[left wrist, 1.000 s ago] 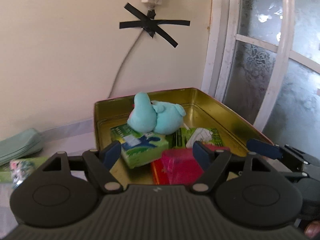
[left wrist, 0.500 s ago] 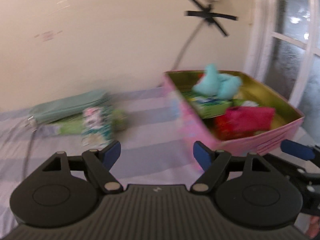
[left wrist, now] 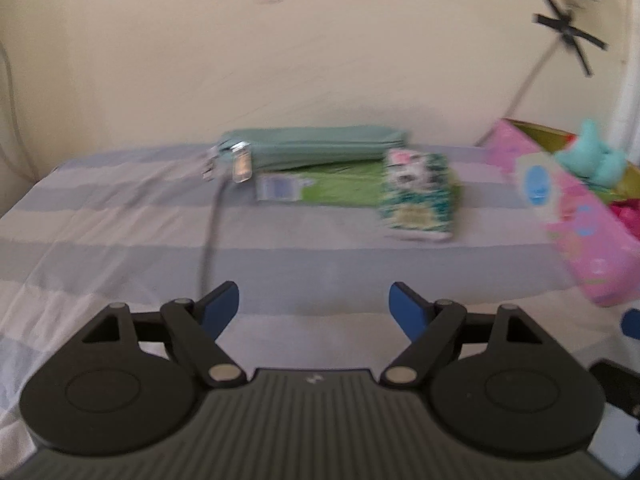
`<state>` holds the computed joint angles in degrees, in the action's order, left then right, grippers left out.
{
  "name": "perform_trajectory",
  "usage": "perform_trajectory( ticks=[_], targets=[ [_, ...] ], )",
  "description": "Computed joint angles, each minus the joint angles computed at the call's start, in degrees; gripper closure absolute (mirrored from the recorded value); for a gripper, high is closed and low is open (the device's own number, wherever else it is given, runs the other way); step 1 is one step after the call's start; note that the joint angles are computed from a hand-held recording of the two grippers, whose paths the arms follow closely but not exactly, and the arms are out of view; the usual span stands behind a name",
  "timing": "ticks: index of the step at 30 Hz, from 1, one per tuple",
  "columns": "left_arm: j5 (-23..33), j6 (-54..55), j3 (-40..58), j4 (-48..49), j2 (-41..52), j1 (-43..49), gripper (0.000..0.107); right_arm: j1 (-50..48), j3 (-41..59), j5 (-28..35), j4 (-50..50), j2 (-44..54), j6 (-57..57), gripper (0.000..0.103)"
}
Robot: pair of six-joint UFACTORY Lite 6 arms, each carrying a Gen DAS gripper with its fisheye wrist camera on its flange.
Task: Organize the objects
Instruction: 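Move the right gripper to the green patterned tissue pack, then grasp the green patterned tissue pack with the right gripper and lift it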
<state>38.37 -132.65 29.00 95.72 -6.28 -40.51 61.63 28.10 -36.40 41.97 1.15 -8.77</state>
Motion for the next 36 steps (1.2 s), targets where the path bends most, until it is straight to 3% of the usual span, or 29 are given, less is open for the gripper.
perform_trajectory(
  ticks=[9,21,32,36],
  targets=[
    [-2.83,-11.8,-3.58,12.64,2.13,9.05,0.022,-0.74,12.79,3.88,3.17,12.37,-5.57,0.024],
    [-4.34,-13.72,-5.31,15.45,0.09,10.17,0.02,-4.7,27.98,8.22,2.73,26.14,-7.87,0.023],
    [-5.17,-14.99,-5.48,16.73,-0.27,10.67,0.017,-8.18,41.6,12.33,5.85,34.87,-16.94,0.023],
    [-5.22,-15.23,-5.48,16.74,-0.32,10.49,0.016,-9.05,50.26,13.49,11.34,40.17,-25.15,0.02]
  ],
)
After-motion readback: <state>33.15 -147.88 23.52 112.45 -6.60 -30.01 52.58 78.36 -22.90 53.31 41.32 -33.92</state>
